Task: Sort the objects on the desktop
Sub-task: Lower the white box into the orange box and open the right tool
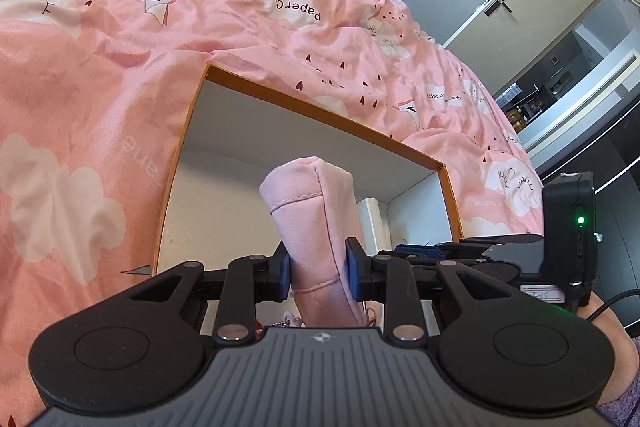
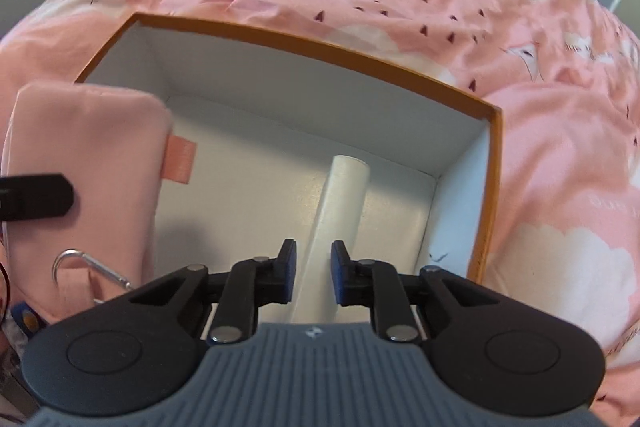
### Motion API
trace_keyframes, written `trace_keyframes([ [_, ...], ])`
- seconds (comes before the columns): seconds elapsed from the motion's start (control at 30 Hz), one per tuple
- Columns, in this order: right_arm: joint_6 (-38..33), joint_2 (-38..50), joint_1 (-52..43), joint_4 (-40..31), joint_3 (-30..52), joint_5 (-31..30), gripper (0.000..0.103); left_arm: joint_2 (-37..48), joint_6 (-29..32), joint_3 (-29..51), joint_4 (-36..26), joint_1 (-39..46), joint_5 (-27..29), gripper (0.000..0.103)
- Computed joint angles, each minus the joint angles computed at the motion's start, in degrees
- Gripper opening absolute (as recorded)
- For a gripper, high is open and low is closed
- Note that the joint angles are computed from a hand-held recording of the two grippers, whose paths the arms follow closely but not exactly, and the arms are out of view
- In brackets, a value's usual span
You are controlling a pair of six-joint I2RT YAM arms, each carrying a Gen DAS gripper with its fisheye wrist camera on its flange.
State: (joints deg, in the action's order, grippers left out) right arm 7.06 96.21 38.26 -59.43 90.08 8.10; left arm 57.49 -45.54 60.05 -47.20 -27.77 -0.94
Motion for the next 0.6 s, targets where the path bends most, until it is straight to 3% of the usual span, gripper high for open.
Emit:
trace_keyframes([
  [0.07,0.78,0.53,-0.87,-0.29,0.22,-0.29,0.020,-0.11,0.14,-0.15,0.18,0.19,0.12,0.031],
  [0.23,3.54,1.17,-5.52,-1.83,-0.27,-8.12,0.026,-0.58,0.45,-1.23,1.17,1.92,1.65,0.031],
  [0.33,5.15,0.51,-5.04,-0.99,-1.91,-8.00,0.028,-0.43,0.81,-1.23,1.26,2.44,2.01,0.031],
  [0.47,4.99,1.25,-0.57,-1.26,-0.99,-2.64,0.027,-0.73,0.48,-1.23,0.62,1.61,0.94,0.031],
  [0.6,-1.54,3.19,8.42,-1.27,-0.29,9.57,0.026,-0.98,0.26,-1.13,0.24,1.29,0.53,0.031],
])
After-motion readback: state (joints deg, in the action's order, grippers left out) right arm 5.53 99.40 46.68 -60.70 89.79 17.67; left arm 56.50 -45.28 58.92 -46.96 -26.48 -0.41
